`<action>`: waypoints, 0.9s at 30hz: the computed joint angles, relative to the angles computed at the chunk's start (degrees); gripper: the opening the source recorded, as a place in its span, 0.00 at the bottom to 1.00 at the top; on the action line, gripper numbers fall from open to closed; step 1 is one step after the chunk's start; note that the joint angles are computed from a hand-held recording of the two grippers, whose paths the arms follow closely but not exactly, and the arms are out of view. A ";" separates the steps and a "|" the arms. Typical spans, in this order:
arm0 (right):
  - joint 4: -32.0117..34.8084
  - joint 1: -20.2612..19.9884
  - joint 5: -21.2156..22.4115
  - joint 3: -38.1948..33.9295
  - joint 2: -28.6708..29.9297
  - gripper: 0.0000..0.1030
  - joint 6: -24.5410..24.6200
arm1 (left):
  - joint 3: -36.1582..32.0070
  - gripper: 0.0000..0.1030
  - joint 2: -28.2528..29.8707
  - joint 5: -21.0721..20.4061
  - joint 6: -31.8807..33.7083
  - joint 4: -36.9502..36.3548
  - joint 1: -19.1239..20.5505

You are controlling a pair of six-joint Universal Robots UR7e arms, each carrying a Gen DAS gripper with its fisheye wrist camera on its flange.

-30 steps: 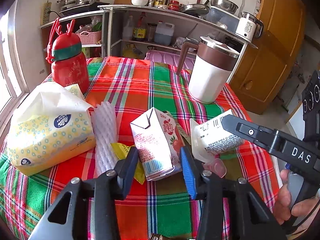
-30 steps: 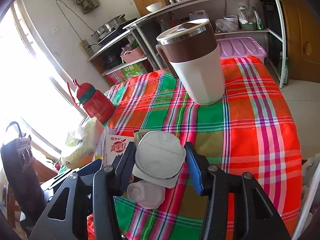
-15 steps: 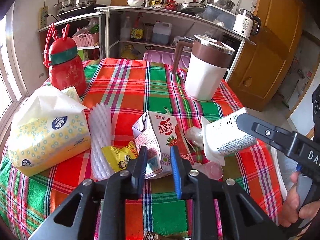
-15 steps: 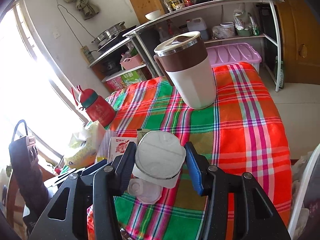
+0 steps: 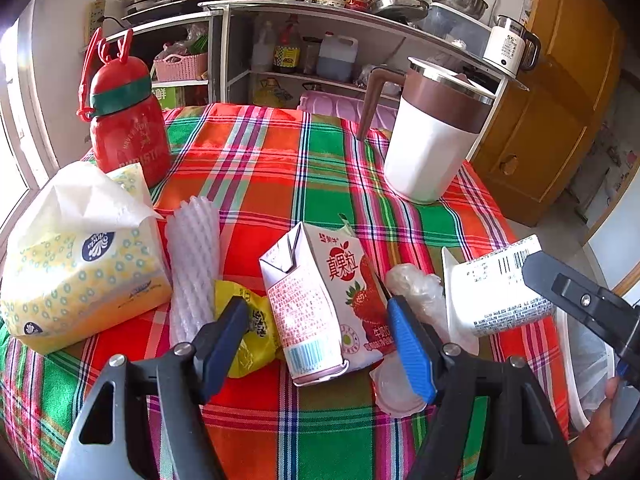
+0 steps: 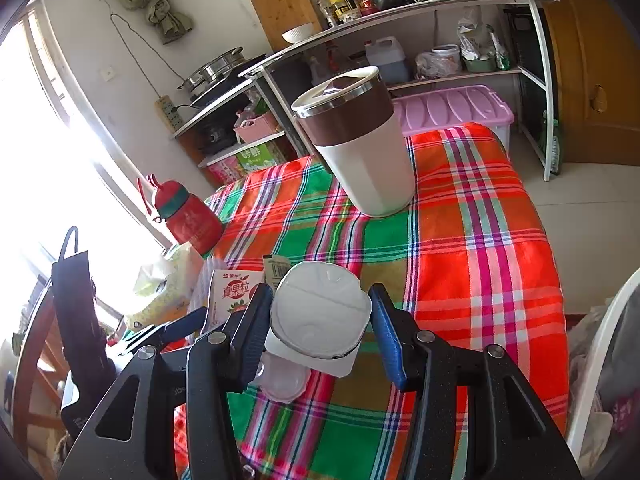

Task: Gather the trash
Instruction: 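Grasp the white round cup lid with the right tool while the left tool grasps the strawberry milk carton, then carry the lid and milk carton over the bin and open both tools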

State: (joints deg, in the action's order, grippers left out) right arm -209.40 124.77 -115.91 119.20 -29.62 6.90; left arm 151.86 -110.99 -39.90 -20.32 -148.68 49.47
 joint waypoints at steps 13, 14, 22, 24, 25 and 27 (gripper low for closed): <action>-1.20 -0.35 0.51 1.06 -0.34 0.49 0.10 | 0.71 0.56 0.40 3.26 -0.83 0.76 -1.69; -1.32 -0.32 0.44 1.15 -0.33 0.49 0.11 | 0.97 0.46 -0.37 3.74 -0.97 1.18 -2.46; -2.23 -0.15 0.30 2.18 -0.61 0.49 0.72 | 1.32 0.34 -2.86 2.85 -2.60 4.46 -3.64; -2.46 0.01 0.17 2.56 -0.82 0.49 0.76 | 1.60 0.34 -4.20 2.84 -3.13 5.90 -4.48; -2.55 0.10 0.05 2.73 -0.95 0.49 0.80 | 1.79 0.34 -4.98 3.05 -3.64 6.82 -5.07; -2.94 0.29 -0.15 3.11 -1.17 0.49 0.87 | 1.80 0.34 -6.52 2.94 -4.37 8.92 -5.95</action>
